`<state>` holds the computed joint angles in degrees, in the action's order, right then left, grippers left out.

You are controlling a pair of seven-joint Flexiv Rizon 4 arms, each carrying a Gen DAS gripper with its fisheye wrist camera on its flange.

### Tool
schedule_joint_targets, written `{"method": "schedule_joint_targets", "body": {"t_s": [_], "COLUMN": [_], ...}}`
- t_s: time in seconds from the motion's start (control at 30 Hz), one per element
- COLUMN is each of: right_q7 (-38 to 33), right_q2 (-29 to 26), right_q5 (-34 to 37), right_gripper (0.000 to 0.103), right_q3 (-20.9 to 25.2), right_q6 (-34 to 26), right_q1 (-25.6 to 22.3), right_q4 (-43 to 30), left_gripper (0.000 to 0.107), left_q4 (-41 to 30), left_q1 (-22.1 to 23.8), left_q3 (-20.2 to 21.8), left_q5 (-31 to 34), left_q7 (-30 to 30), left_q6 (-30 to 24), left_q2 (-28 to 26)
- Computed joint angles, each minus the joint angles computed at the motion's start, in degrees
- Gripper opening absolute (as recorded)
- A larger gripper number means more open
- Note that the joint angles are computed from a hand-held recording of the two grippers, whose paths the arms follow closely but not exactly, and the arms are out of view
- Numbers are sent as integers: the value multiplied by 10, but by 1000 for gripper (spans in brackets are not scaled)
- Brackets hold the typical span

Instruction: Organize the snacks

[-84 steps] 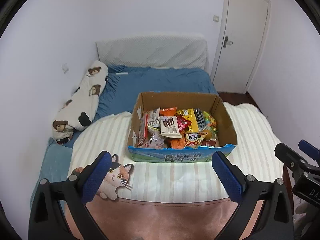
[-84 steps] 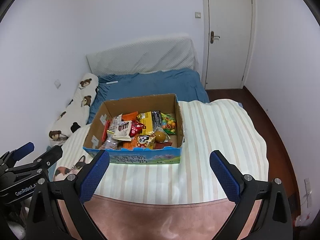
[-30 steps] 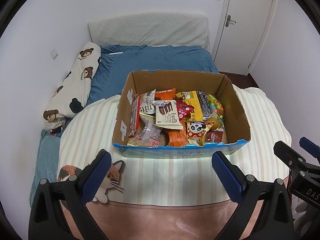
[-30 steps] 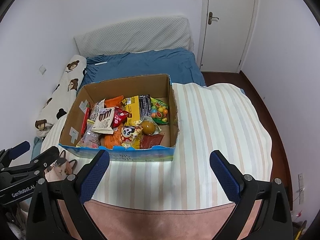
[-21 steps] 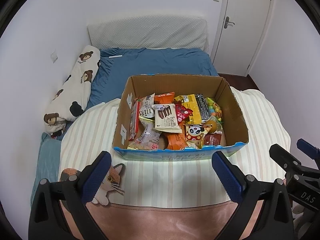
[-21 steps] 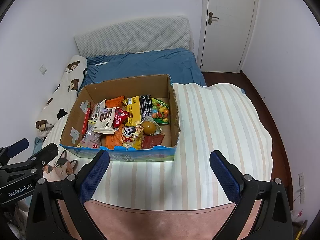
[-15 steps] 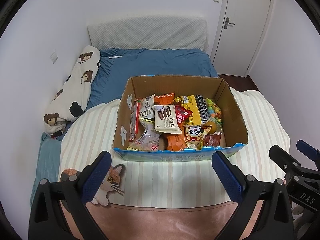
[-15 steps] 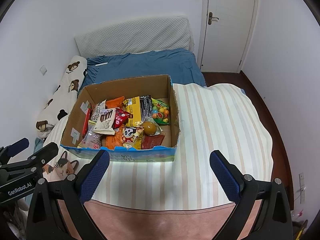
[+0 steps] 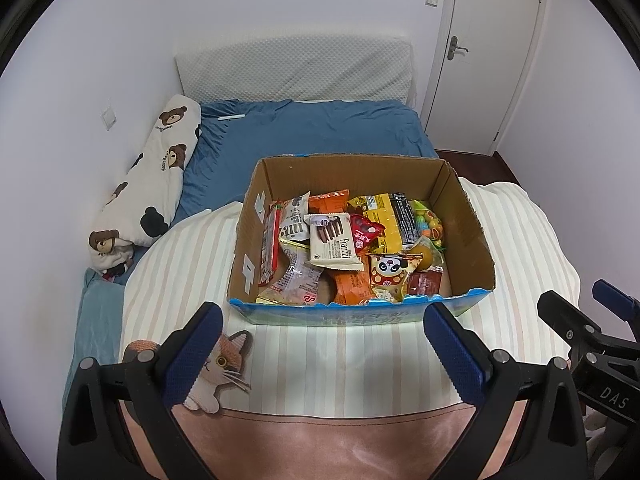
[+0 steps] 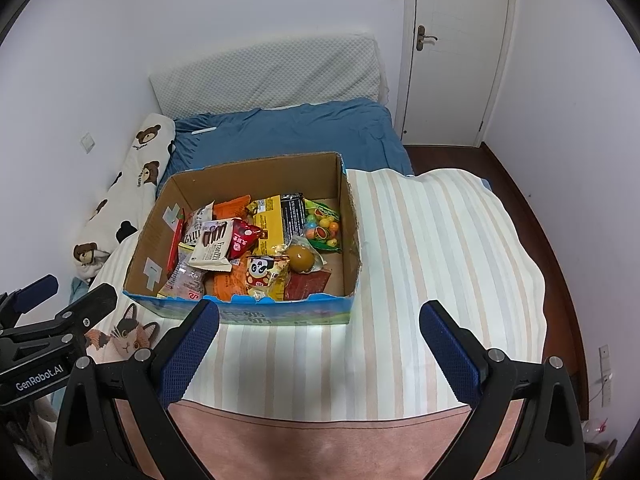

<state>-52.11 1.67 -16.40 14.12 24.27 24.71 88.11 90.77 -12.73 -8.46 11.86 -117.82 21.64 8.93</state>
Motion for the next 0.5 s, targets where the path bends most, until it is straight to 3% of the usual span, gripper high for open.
{"method": "schedule_joint_targets", "body": {"t_s": [0.5], "right_q7": [4], "right_q2": [-2], "right_q5": [-4], "right_gripper": [102], "right_q3": [1], "right_q6": [-2], "right_q1": [3], "right_q4": [-6], "left_gripper": [103], "left_q4": [-1], "left_q1": [0], "left_q3": [-2], "left_q5": [8], "left_q7": [-3], "left_q6": [5], "left_q2": [2]}}
